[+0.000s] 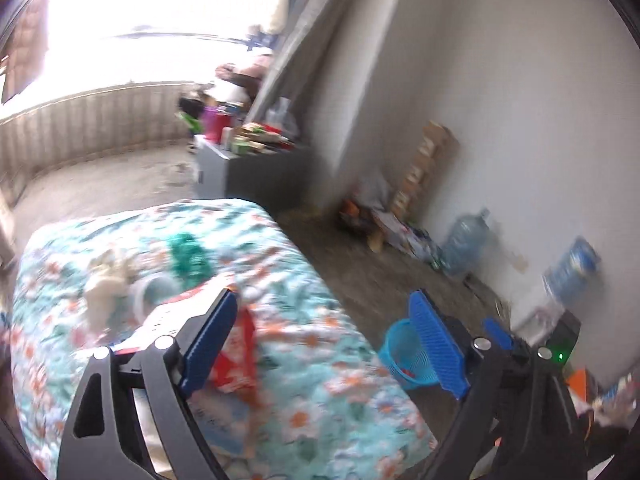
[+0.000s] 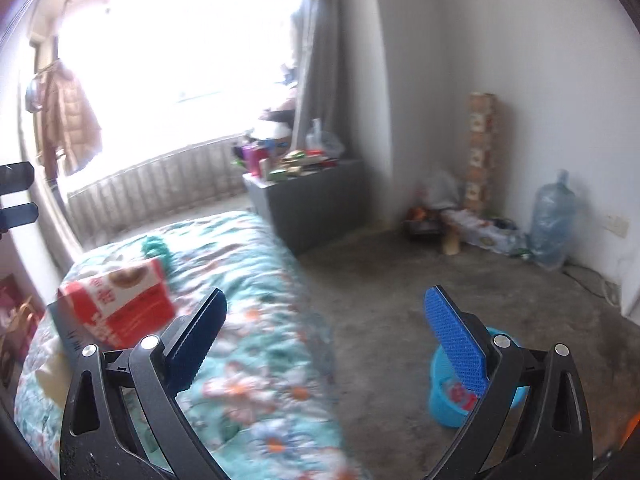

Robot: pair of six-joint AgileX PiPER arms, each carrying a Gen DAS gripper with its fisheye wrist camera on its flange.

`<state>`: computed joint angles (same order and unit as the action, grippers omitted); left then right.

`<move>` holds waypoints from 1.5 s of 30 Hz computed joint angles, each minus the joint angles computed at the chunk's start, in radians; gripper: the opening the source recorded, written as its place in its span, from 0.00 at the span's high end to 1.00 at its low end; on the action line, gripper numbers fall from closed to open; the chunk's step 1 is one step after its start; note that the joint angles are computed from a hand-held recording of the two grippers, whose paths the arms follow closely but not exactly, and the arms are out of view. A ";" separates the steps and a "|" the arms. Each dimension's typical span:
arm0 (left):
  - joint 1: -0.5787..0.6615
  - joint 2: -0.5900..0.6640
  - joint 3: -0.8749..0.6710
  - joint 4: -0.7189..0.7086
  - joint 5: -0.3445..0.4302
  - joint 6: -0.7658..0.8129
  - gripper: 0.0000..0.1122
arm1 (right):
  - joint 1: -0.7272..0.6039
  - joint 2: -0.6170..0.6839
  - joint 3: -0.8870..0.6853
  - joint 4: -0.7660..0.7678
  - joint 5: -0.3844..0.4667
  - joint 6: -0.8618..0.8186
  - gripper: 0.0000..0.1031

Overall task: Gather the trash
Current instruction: 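Return both tools to the bed and approach the remaining trash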

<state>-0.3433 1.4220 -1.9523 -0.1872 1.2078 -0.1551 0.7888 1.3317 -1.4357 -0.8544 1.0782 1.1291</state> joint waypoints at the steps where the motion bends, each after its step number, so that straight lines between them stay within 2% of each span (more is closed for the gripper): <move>1: 0.040 -0.040 0.053 -0.015 -0.025 0.008 0.22 | 0.002 0.006 -0.004 0.011 -0.017 -0.012 0.08; 3: 0.121 -0.128 0.173 -0.038 -0.084 0.025 0.21 | -0.008 0.027 -0.029 0.063 -0.059 -0.053 0.08; 6: 0.262 -0.225 0.319 -0.135 -0.145 0.133 0.20 | -0.041 0.056 -0.074 0.188 -0.128 -0.129 0.08; 7: 0.285 -0.246 0.353 -0.156 -0.161 0.160 0.20 | -0.011 0.077 -0.096 0.187 -0.124 -0.109 0.08; 10: 0.366 -0.298 0.457 -0.258 -0.195 0.278 0.20 | -0.027 0.104 -0.124 0.317 -0.202 -0.157 0.08; 13: 0.405 -0.339 0.533 -0.302 -0.219 0.349 0.20 | -0.086 0.131 -0.131 0.559 -0.304 -0.256 0.08; 16: 0.390 -0.364 0.589 -0.285 -0.263 0.363 0.20 | -0.149 0.175 -0.147 0.821 -0.367 -0.388 0.08; 20: 0.430 -0.382 0.640 -0.310 -0.276 0.413 0.20 | -0.208 0.241 -0.230 1.102 -0.363 -0.563 0.08; 24: 0.478 -0.407 0.690 -0.324 -0.285 0.459 0.23 | -0.241 0.325 -0.349 1.268 -0.316 -0.631 0.08; 30: 0.614 -0.450 0.753 -0.419 -0.241 0.563 0.29 | -0.238 0.396 -0.430 1.342 -0.293 -0.642 0.08; 35: 0.786 -0.453 0.807 -0.549 -0.141 0.676 0.36 | -0.237 0.371 -0.350 1.373 -0.288 -0.659 0.08; 40: 0.903 -0.428 0.825 -0.608 -0.087 0.712 0.41 | -0.245 0.313 -0.230 1.406 -0.317 -0.665 0.08; 45: 1.012 -0.380 0.824 -0.684 -0.046 0.735 0.45 | -0.252 0.308 -0.217 1.424 -0.293 -0.682 0.08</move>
<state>0.6690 1.0420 -1.1281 -0.8714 1.1623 0.5802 0.5369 1.6397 -1.6529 0.5694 0.7849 0.4474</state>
